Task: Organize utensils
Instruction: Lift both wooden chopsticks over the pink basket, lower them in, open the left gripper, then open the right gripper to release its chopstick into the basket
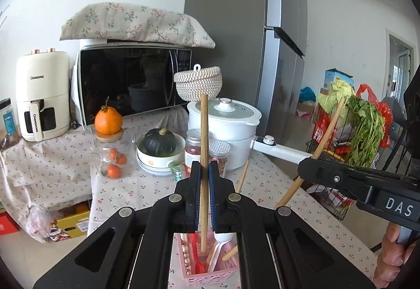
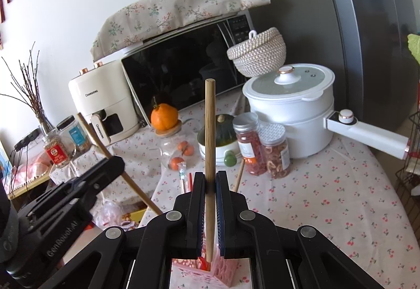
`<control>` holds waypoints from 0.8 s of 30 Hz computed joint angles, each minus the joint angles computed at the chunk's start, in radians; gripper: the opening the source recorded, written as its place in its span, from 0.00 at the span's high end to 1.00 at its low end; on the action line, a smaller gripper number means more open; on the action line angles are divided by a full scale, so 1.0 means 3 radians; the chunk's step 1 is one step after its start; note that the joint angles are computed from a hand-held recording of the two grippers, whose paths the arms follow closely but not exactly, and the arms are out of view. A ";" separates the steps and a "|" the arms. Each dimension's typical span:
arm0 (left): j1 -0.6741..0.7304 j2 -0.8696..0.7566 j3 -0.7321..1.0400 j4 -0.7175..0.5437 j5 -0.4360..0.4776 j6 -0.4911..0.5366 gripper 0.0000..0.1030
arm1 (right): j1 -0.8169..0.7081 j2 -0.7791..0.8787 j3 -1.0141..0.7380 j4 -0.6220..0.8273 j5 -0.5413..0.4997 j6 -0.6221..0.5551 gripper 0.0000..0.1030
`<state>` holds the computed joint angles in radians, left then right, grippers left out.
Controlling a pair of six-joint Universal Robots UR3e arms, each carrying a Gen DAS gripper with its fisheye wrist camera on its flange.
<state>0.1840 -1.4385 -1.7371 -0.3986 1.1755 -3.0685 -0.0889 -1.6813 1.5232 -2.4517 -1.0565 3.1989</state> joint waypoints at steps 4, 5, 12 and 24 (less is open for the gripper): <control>-0.0019 -0.0225 0.0111 -0.0094 0.0017 -0.0060 0.94 | 0.0145 0.0143 -0.0068 -0.0001 -0.0162 -0.0079 0.95; 0.0004 -0.0269 0.0150 -0.0159 -0.0017 -0.0097 0.93 | 0.0170 0.0181 -0.0087 0.0005 -0.0192 -0.0107 0.95; 0.0196 -0.0237 0.0207 -0.0448 -0.0173 -0.0286 0.56 | 0.0288 0.0322 -0.0149 0.0060 -0.0314 -0.0200 0.95; 0.0634 0.0402 -0.0034 -0.1111 -0.0482 -0.0157 0.14 | 0.0261 0.0441 -0.0168 0.0082 -0.0188 -0.0151 0.75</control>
<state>0.3742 -1.3179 -1.7475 -0.7318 1.0310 -3.1157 -0.0108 -1.5490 1.4729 -2.4272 -1.1129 3.1536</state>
